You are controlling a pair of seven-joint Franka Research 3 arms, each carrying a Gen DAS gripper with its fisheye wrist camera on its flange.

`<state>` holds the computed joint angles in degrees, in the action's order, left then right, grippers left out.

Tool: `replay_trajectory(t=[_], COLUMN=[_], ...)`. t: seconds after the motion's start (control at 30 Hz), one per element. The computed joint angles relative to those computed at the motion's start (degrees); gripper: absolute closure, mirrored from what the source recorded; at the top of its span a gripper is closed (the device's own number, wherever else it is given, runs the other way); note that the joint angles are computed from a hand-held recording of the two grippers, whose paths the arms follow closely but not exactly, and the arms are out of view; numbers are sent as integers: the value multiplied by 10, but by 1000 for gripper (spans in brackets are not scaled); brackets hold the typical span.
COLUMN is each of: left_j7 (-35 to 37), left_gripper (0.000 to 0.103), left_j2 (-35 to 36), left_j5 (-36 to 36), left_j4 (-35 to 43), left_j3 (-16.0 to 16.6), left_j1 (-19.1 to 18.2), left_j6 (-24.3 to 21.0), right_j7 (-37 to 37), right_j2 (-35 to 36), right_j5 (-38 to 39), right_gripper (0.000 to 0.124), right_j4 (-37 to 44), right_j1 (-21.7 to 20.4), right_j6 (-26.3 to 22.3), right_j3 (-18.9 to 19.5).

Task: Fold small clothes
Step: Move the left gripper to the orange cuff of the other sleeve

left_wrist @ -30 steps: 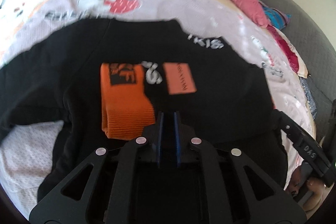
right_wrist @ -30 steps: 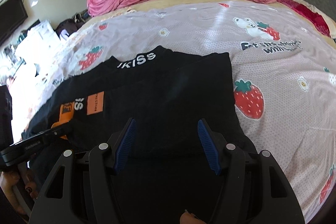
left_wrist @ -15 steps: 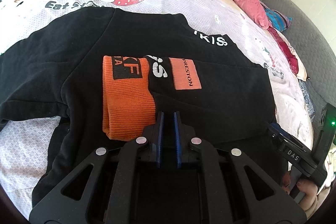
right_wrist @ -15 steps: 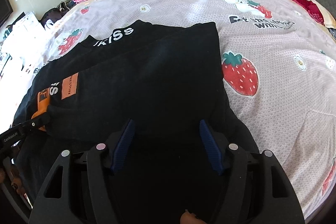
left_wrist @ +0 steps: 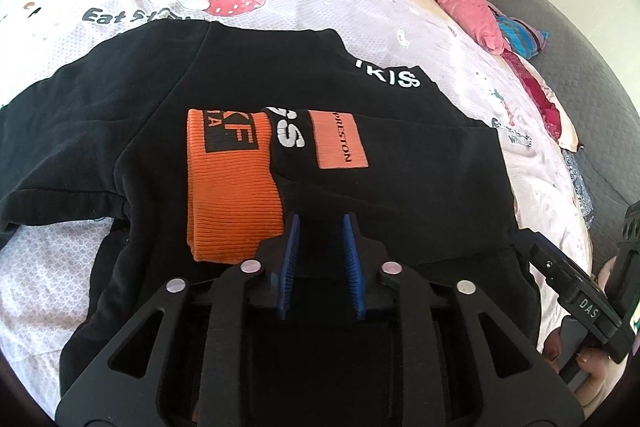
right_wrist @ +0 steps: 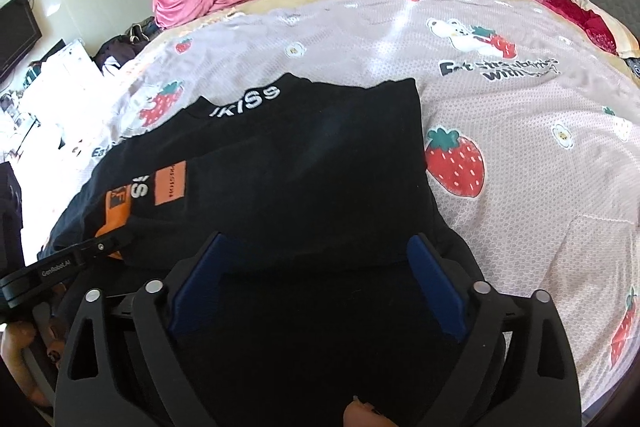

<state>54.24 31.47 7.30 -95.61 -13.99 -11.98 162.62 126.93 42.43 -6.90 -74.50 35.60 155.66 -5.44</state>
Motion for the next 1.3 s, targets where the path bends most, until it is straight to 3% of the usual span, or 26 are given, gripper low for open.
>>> replay_trajectory(t=[0.23,0.4,0.47,0.53,0.8,1.3], left_j7=[0,-16,-26,-39,-104,-222], left_gripper=[62,57,50,36,11,10], left_j2=[-18,-36,-44,-53,-89,-158], left_j5=[3,13,20,30,81,173], left_j4=[-14,-32,-40,-50,-83,-162], left_j3=[1,11,17,25,54,82], left_j1=[-4,-8,-11,-15,-31,-30], left_j6=[4,11,15,20,28,46], right_j7=[10,26,32,31,33,-4], right_j2=[-13,-26,-29,-31,-39,-25], right_j5=[1,-8,-12,-14,-25,-30], right_gripper=[27,27,26,26,25,25], right_j4=[-16,-34,-37,-40,-45,-3], right_j1=[4,15,19,21,30,39], right_j6=[21,43,50,56,60,45], right_j3=[-4,-16,-20,-20,-24,-8])
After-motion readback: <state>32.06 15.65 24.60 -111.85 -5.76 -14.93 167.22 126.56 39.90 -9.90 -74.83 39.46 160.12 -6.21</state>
